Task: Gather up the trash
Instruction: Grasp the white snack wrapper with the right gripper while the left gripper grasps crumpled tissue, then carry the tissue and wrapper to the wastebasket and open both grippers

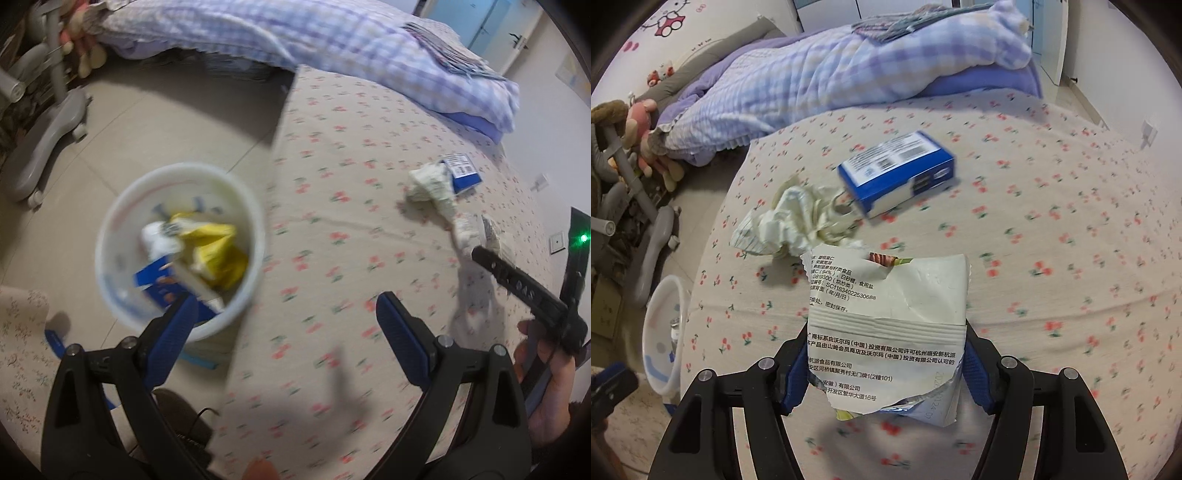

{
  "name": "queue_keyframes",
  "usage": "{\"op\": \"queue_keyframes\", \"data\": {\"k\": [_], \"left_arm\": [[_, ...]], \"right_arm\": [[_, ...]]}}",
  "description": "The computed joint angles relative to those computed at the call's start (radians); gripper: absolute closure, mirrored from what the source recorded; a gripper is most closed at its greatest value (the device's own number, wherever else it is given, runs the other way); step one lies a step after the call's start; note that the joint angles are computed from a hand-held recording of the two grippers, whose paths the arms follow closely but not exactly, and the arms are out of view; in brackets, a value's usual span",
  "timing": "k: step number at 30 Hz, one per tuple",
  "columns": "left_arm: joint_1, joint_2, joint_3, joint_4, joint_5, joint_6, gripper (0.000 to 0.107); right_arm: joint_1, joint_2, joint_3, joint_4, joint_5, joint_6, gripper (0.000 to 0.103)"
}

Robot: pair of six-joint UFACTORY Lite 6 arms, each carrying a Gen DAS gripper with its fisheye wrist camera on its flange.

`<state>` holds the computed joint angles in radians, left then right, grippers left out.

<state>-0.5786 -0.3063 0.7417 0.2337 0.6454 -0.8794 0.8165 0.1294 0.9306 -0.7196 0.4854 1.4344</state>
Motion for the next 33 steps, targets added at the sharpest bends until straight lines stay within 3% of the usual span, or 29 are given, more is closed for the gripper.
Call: {"op": "queue_keyframes", "data": {"k": [10, 15, 25, 27, 29, 33], "left_arm": [[-0.107, 0.393, 0.285, 0.125, -0.200, -0.188, 0.011], [-0.134, 0.534, 0.389, 0.217, -0.261, -0.338, 0.023], [-0.138, 0.704, 0.506, 0.586, -0.363, -0.771, 0.031], [-0.135, 0.736, 0.530, 0.581, -0.361, -0.783, 0.039], [-0.133, 0.758, 0.546, 0.537, -0.362, -0.755, 0.058], [-0.152, 0.760, 0.553, 0.557, -0.327, -0.769, 0.074]], "right_arm": [[-0.182, -0.232, -0.160, 0.174, -0.063, -0.294, 0.032], [-0.278, -0.317, -0.211, 0.228, -0.070, -0.432, 0.032], [-0.390, -0.418, -0.291, 0.284, -0.069, -0.584, 0.032], [-0.406, -0.432, -0.307, 0.319, -0.074, -0.623, 0.032], [-0.406, -0.450, -0.321, 0.326, -0.069, -0.636, 0.032], [-0.411, -0.492, -0.346, 0.353, -0.060, -0.676, 0.032]]}}
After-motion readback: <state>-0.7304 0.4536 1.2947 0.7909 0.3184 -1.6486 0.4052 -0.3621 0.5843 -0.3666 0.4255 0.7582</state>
